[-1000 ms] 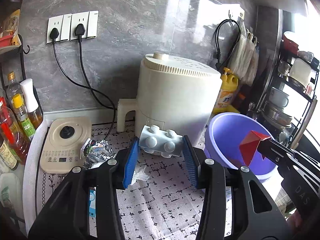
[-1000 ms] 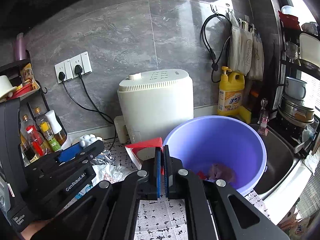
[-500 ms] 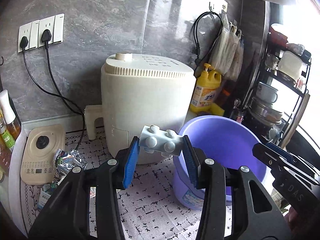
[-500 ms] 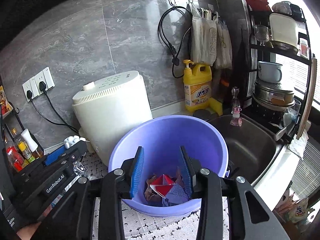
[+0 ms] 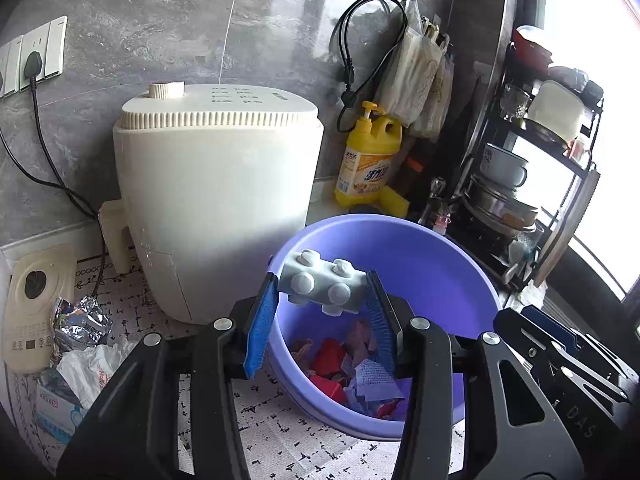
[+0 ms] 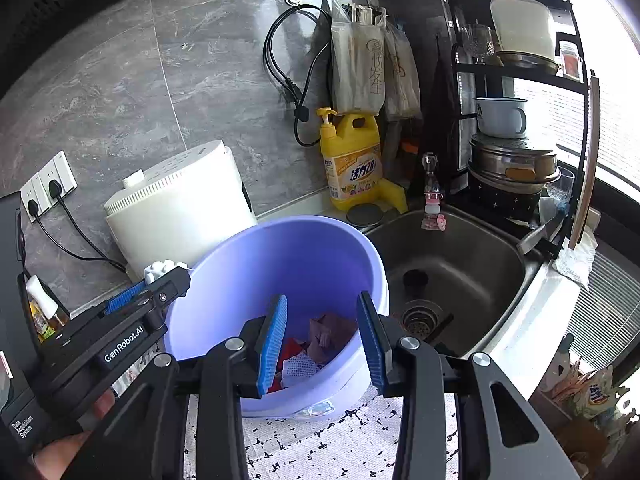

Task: Collect trash
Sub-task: 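Open the right tool to drop the red paper while the left tool releases the blister, then move both open tools back over the medicine box and white plastic bag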

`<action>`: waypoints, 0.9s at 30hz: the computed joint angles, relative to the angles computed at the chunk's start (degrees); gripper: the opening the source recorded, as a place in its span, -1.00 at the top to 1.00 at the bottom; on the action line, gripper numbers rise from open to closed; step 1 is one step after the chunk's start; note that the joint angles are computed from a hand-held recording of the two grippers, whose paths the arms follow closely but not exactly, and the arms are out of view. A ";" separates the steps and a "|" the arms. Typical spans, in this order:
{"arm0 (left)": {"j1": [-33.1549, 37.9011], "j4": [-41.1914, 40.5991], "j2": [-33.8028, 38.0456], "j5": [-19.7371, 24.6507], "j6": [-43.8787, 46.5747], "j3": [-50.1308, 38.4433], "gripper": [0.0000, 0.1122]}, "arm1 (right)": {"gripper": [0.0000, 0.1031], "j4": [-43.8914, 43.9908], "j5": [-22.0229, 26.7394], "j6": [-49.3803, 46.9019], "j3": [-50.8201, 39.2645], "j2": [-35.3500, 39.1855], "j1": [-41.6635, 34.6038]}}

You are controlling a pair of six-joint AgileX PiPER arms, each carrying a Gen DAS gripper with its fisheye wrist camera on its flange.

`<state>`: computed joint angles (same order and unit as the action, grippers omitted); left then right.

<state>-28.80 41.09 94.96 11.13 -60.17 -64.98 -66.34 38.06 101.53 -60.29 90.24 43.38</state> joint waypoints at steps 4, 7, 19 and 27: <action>0.42 2.13 -0.68 -0.12 -3.13 0.85 -0.23 | 0.30 0.68 0.29 -0.52 -0.03 0.02 0.07; 1.51 4.07 -2.25 -0.49 -5.81 2.79 -0.26 | 0.30 0.97 0.44 -1.24 -0.66 0.44 0.72; 4.83 19.53 -10.42 4.31 -22.44 12.27 -0.51 | 0.17 0.92 -0.79 -2.61 -3.34 2.58 5.12; 10.06 22.78 -18.06 5.96 -27.02 21.25 -0.57 | 0.10 2.40 -3.05 -6.62 -7.99 6.64 9.20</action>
